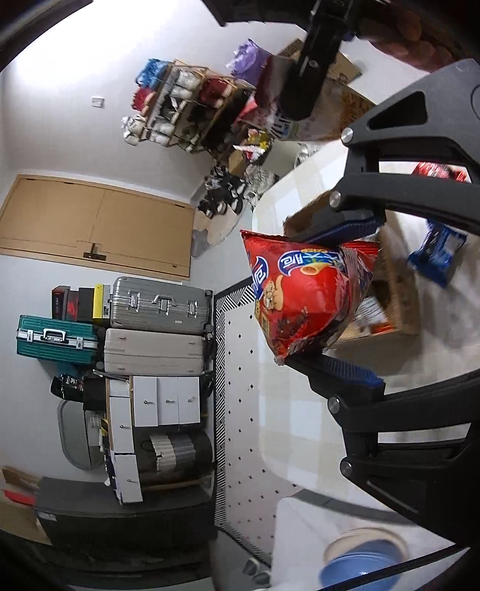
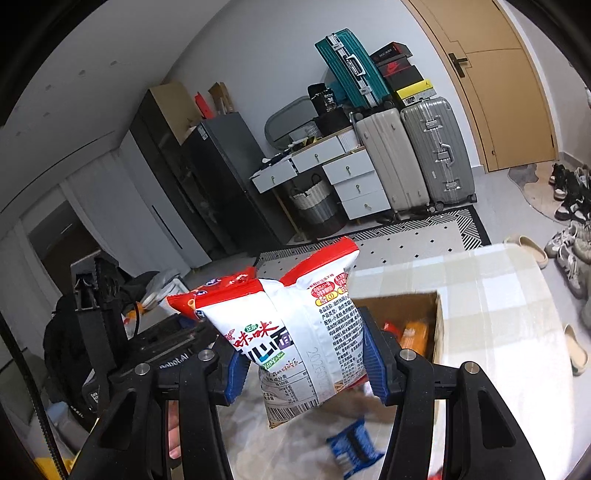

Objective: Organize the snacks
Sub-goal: 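Lower both chip bags into the box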

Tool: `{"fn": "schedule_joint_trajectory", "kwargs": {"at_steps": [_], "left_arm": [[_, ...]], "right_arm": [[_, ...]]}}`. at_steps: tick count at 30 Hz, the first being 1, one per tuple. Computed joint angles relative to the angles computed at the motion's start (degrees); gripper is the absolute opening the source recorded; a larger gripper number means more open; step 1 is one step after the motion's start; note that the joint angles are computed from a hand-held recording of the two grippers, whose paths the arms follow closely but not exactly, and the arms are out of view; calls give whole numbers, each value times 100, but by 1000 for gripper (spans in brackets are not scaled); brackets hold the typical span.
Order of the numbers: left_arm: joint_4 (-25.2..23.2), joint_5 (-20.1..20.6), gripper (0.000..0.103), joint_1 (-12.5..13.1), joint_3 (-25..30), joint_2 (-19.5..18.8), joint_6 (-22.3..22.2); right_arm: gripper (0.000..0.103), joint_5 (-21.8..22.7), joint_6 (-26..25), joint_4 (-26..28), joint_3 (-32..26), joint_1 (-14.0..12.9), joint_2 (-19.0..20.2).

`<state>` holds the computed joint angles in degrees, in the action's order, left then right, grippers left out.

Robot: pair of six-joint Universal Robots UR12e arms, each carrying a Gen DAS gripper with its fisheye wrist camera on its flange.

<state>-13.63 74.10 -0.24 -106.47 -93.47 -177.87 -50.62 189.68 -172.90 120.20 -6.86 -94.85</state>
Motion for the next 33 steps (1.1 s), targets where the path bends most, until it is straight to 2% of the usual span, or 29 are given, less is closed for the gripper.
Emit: {"fn": "schedule_joint_trajectory", "kwargs": {"at_steps": [9,14,18,25,33], "left_arm": [[-740,319,52,-261,970,-825,383],[-1209,283,52,-356,1312,-1187,537],[-1410,295,52,-407,1511,-1438,557],[-1524,333,53,-416,1667,-1672,538],[-1607,404,55,-418,1557,-1645,704]], "right_arm": [[54,-597,-609,613,-703,231,636],[54,-661,-740,907,-876,282,931],[54,-658,-732,909,-911,278,1052],[54,-688,-751,1019,-944,279,1165],[54,-759,-762,1100,-960,319,1200]]}}
